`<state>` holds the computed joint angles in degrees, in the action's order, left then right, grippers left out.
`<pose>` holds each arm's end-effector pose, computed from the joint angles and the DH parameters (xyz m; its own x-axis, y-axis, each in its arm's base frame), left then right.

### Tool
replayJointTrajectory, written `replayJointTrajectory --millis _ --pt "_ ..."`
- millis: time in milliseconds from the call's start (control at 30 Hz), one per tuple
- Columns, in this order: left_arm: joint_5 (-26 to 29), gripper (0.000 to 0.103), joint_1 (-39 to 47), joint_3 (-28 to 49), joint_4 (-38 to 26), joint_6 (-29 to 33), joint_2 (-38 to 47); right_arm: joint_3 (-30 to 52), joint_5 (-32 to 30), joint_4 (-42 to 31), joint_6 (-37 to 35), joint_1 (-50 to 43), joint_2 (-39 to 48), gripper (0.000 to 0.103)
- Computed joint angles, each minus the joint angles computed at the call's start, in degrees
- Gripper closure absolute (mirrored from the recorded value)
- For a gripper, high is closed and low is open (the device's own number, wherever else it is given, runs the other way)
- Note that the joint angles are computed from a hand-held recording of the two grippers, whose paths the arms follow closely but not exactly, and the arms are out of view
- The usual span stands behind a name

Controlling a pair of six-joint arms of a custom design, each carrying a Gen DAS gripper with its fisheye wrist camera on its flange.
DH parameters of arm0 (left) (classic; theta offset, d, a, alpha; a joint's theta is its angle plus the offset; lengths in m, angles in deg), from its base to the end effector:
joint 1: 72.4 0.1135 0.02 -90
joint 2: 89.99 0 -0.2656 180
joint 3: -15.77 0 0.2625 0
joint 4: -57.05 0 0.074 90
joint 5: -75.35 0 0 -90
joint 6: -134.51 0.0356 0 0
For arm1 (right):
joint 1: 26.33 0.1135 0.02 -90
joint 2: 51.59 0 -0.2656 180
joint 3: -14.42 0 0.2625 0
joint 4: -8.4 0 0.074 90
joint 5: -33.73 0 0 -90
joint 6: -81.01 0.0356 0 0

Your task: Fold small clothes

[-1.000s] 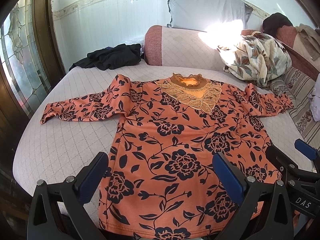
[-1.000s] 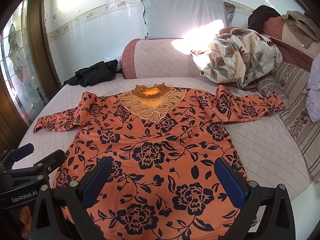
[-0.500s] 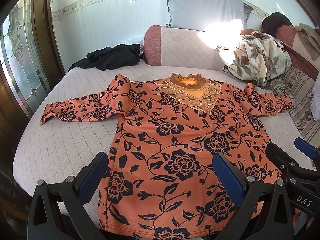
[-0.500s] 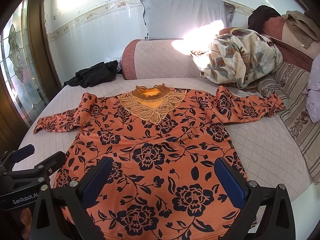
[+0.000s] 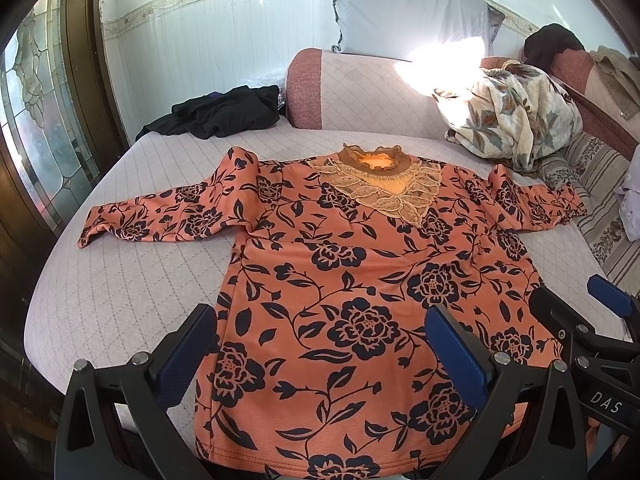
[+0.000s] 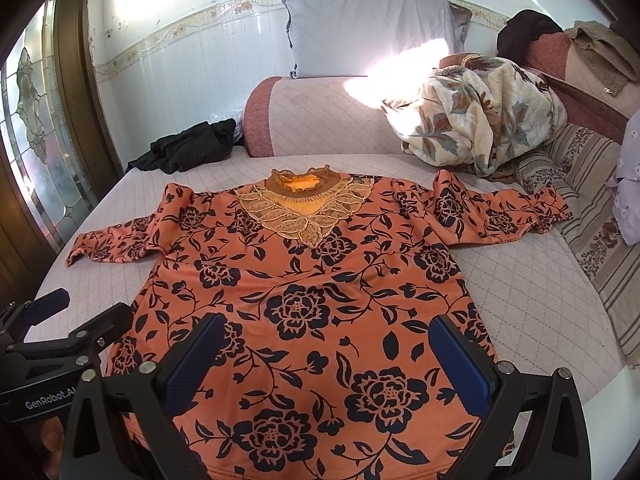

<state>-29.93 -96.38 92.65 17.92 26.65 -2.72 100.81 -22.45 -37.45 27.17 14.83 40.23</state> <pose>0.3107 -0.1279 0.2490 -0.7338 0.0026 -0.6794 0.0112 0.9999 -0.0083 0.2800 0.2184 0.2733 -0.6422 0.0897 -0.7613 0.1167 0.9930 0.0185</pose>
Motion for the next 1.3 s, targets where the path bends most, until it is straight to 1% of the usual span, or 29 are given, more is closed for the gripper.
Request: replayJointTrajectory --millis 633,667,733,833,867,900,933,967,1000,1033,1067,1100,1133,1167,1200,1233,1300 --pt "0.8 0.000 0.6 -0.2 0.4 0.0 0.4 0.0 -0.4 0.6 -0.1 0.0 0.4 0.000" --pt "1.3 0.000 1.1 -0.3 0.5 0.0 0.6 0.2 -0.1 0.4 -0.2 0.1 0.4 0.000" --pt "4.3 0.000 3.0 -0.9 1.0 0.6 0.6 -0.9 2.3 1.2 -0.8 0.2 -0.7 0.000" --pt "11.1 0.000 7.8 -1.8 1.9 0.0 1.0 -6.4 7.2 6.0 -2.7 -0.9 -6.8 0.000" --pt "13.3 0.000 9.8 -2.0 2.2 -0.6 1.3 -8.2 7.6 7.5 -2.8 -2.3 -9.2 0.000" --pt "14.7 0.000 11.3 -2.2 2.6 -1.1 1.7 -10.0 6.2 8.4 -1.7 -4.9 -11.8 0.000" --pt "15.6 0.000 12.7 -2.3 2.9 -1.6 2.3 -11.6 1.4 8.4 0.4 -9.5 -14.1 0.000" --pt "15.9 0.000 14.0 -2.2 3.1 -1.9 3.1 -12.2 -5.8 8.5 0.9 -15.0 -15.3 0.000" --pt "15.7 0.000 15.0 -1.8 3.1 -2.0 4.0 -13.6 -15.7 9.6 1.1 -21.9 -15.8 0.000" --pt "15.5 0.000 15.9 -1.2 2.9 -1.9 5.3 -15.2 -23.4 11.5 1.6 -28.0 -15.6 0.000" --pt "15.1 0.000 16.7 -0.7 2.7 -1.6 6.4 -17.1 -28.6 13.4 2.9 -33.8 -15.2 0.000" --pt "14.8 0.000 17.5 -0.2 2.5 -1.1 7.6 -18.5 -32.4 15.3 4.2 -40.0 -14.2 0.001" --pt "14.5 0.000 18.3 0.2 2.5 -0.6 8.7 -19.7 -35.0 17.0 4.5 -44.2 -13.8 0.003" --pt "14.3 0.000 19.1 0.6 2.6 -0.3 9.9 -20.4 -38.3 19.7 4.7 -49.5 -12.4 0.005" --pt "14.4 0.000 20.0 1.1 2.8 -0.1 11.1 -20.2 -41.0 21.4 4.8 -53.3 -10.7 0.011" --pt "14.9 0.000 21.1 1.6 3.1 0.1 12.3 -19.1 -43.7 22.7 4.9 -57.1 -8.2 0.012" --pt "15.6 0.000 23.3 3.5 3.5 -0.4 15.3 -15.2 -46.0 24.2 5.1 -63.1 -2.5 0.013"
